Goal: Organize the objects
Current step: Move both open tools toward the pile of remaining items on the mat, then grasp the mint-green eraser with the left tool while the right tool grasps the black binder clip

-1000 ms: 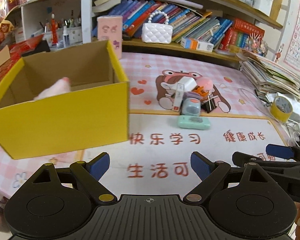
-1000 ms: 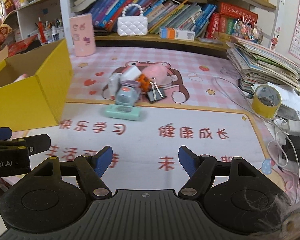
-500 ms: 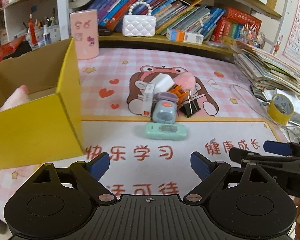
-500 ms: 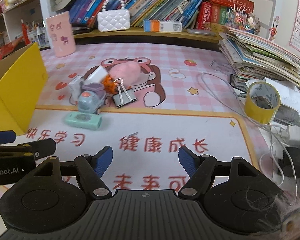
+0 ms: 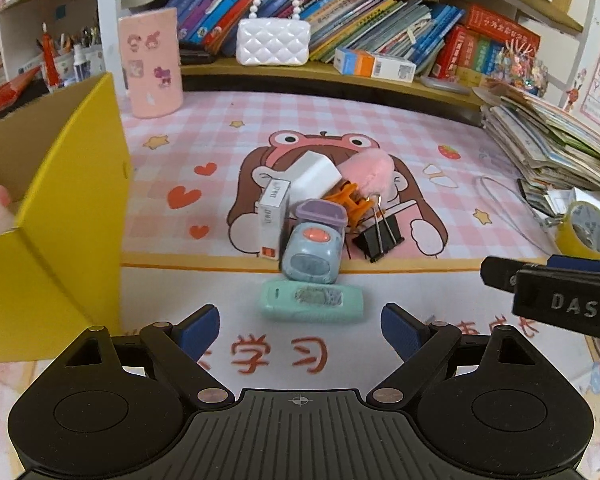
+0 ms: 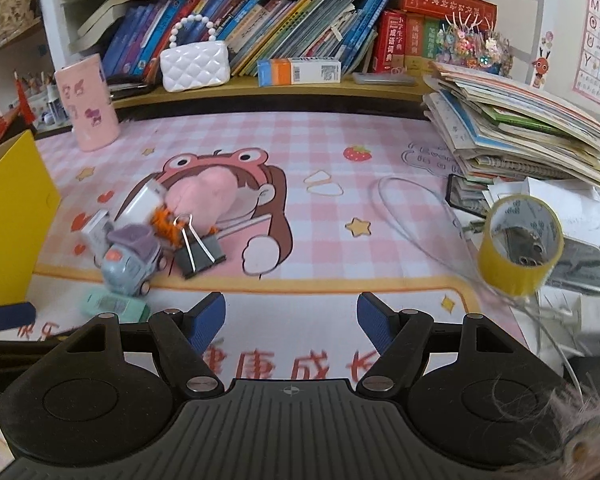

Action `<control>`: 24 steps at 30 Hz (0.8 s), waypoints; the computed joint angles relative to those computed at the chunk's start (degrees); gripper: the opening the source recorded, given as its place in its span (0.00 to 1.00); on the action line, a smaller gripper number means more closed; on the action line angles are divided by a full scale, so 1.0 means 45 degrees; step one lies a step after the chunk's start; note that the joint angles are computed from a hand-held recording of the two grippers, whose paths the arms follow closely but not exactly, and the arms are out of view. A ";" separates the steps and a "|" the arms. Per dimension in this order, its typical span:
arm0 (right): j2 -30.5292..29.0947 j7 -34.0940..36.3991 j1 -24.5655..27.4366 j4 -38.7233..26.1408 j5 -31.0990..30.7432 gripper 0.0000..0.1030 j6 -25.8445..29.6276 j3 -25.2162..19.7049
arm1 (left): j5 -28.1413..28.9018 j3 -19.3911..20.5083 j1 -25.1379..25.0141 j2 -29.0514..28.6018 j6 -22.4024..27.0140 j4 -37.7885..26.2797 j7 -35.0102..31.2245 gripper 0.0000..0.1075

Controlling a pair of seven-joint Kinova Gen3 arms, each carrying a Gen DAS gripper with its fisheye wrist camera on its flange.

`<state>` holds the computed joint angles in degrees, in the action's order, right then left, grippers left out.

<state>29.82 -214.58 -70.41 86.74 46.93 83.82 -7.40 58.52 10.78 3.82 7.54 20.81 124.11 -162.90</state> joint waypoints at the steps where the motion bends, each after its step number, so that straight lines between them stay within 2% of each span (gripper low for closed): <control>1: -0.0051 0.0014 0.0062 0.0110 0.0072 0.68 -0.0128 0.0013 | -0.0269 -0.0112 0.0286 0.0175 -0.0156 -0.0115 0.0362 0.84; 5: -0.0210 0.0160 0.0320 0.0450 0.0345 0.68 -0.0653 0.0000 | -0.1484 0.0235 0.0567 0.0753 -0.0722 -0.0483 0.1900 0.83; 8: -0.0295 0.0305 0.0503 0.0651 0.0493 0.68 -0.1089 -0.0032 | -0.1881 0.0678 0.0494 0.0970 -0.1239 -0.0517 0.2348 0.81; 9: -0.0334 0.0336 0.0565 0.0737 0.0540 0.68 -0.1260 -0.0039 | -0.2001 0.0836 0.0410 0.1014 -0.1325 -0.0517 0.2434 0.76; 10: -0.0360 0.0377 0.0625 0.0798 0.0579 0.68 -0.1401 -0.0041 | -0.2244 0.0910 0.0415 0.1066 -0.1400 -0.0534 0.2666 0.67; 11: -0.0389 0.0420 0.0684 0.0874 0.0628 0.68 -0.1558 -0.0044 | -0.2470 0.0992 0.0359 0.1111 -0.1384 -0.0571 0.2881 0.65; 14: -0.0450 0.0592 0.0863 0.1132 0.0825 0.68 -0.2050 -0.0038 | -0.2497 0.1508 -0.0285 0.1101 -0.1216 -0.0608 0.3011 0.65; 16: -0.0539 0.0867 0.1099 0.1380 0.0941 0.69 -0.2608 -0.0073 | -0.1842 0.1947 -0.1011 0.0950 -0.1017 -0.0527 0.2515 0.64; 18: -0.0632 0.1369 0.1436 0.1616 0.0984 0.69 -0.3306 -0.0118 | -0.1580 0.1841 -0.1202 0.0712 -0.0767 -0.0472 0.2119 0.65; 24: -0.0481 0.3355 0.2078 0.2014 0.1712 0.66 -0.5092 -0.0002 | -0.1481 0.0653 -0.0937 -0.0010 -0.0034 -0.0286 0.1632 0.65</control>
